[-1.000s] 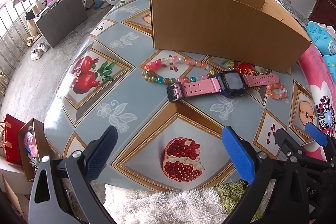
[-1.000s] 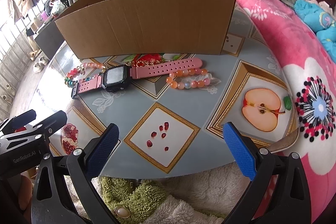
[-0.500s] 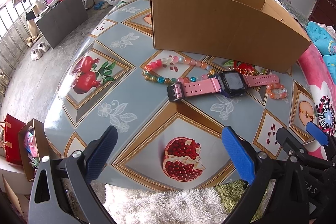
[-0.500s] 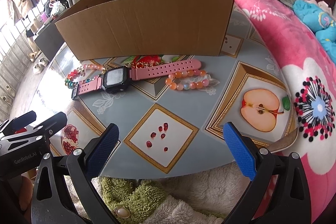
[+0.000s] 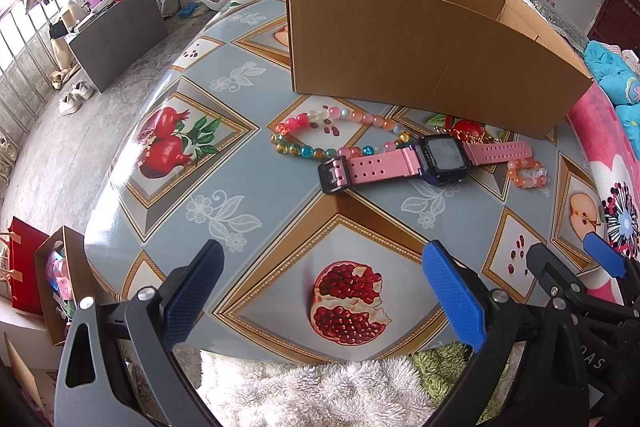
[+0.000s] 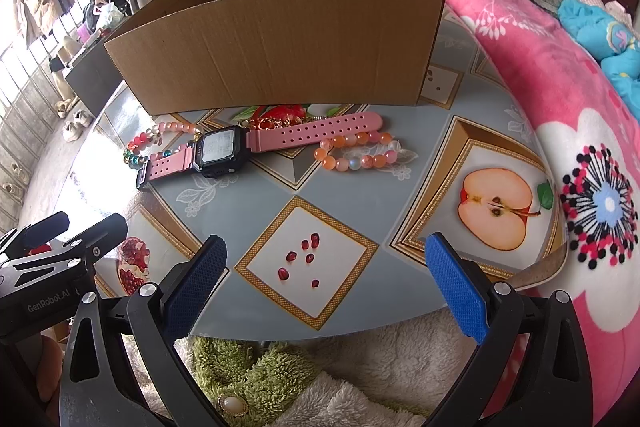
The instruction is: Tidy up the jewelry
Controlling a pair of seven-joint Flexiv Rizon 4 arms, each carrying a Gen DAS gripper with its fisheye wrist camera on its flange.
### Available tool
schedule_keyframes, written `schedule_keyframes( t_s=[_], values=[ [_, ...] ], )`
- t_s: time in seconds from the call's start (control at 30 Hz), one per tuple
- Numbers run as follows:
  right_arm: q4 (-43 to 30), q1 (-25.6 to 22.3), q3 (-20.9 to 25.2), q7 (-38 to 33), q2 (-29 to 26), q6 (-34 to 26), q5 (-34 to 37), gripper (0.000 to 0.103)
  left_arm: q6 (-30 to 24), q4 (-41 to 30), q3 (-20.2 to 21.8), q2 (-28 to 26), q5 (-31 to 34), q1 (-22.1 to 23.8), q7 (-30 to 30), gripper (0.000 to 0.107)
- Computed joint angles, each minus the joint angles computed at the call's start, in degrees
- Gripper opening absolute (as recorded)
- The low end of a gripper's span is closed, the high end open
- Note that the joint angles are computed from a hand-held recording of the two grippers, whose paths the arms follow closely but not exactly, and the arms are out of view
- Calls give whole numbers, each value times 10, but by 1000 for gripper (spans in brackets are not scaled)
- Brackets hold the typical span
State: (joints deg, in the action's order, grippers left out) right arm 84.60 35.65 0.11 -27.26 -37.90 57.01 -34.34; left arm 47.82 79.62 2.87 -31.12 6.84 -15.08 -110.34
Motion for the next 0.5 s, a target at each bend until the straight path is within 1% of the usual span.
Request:
schedule_keyframes(
  t_s=[0.5],
  values=[
    [4,-1,1,0,2,2,2,95,-1,2,-1,1,0,1,0,97]
  ],
)
